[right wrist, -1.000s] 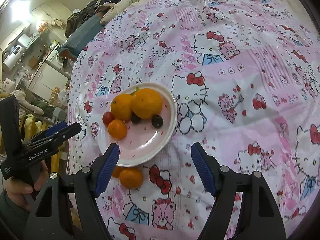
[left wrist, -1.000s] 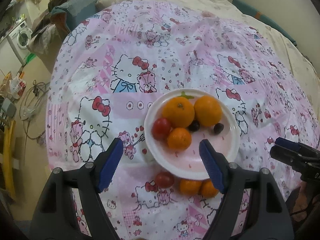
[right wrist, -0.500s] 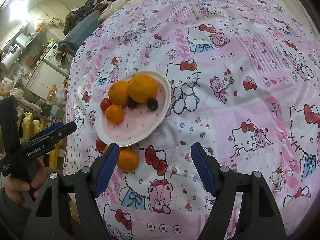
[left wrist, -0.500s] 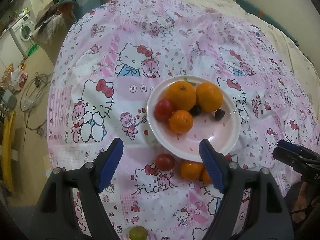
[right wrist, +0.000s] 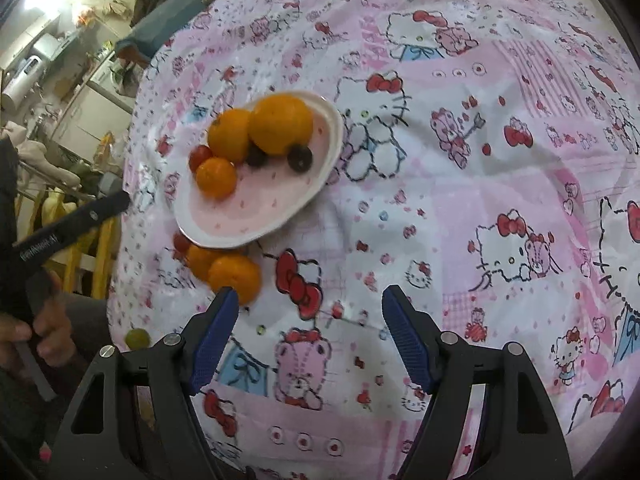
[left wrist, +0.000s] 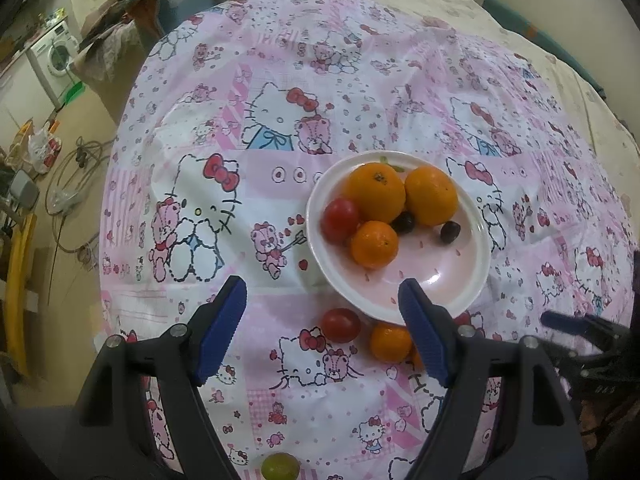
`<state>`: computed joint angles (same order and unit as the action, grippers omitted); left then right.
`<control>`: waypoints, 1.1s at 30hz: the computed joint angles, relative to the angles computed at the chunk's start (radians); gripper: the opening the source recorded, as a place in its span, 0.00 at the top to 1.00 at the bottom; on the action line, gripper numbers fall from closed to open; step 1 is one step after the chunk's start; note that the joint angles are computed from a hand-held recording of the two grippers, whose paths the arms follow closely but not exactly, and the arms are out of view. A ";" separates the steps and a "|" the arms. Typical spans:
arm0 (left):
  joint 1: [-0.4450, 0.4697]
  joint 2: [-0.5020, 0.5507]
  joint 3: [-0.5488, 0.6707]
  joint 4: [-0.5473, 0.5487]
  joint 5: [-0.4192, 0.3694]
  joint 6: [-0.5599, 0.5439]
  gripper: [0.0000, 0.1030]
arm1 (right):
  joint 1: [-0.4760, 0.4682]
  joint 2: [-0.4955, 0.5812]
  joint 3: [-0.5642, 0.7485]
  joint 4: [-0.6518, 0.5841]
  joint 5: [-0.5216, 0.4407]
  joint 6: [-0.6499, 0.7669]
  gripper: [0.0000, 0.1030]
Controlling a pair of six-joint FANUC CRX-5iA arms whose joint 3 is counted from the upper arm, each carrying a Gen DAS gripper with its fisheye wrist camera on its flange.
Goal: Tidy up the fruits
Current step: 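Grasp a mandarin beside the plate with the right gripper, then lift the mandarin with the right gripper while the left gripper grasps another red tomato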
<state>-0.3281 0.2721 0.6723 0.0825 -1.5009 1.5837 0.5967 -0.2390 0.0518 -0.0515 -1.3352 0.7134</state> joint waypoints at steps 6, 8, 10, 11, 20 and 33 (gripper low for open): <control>0.011 0.019 0.022 0.016 -0.032 0.026 0.27 | -0.006 0.036 0.025 -0.064 -0.030 0.070 0.26; 0.017 0.021 0.021 0.034 -0.034 0.030 0.27 | 0.012 0.056 0.036 -0.050 -0.043 0.095 0.26; 0.019 0.019 0.020 0.037 -0.035 0.030 0.27 | 0.036 0.088 0.053 -0.033 -0.057 0.148 0.27; 0.019 0.020 0.021 0.038 -0.037 0.030 0.27 | 0.036 0.099 0.061 -0.038 -0.063 0.170 0.27; 0.036 0.024 0.020 0.038 -0.056 0.036 0.27 | 0.042 0.231 0.164 -0.088 -0.061 0.355 0.32; 0.040 0.038 0.029 0.018 -0.072 0.060 0.27 | 0.024 0.260 0.193 -0.126 -0.068 0.441 0.55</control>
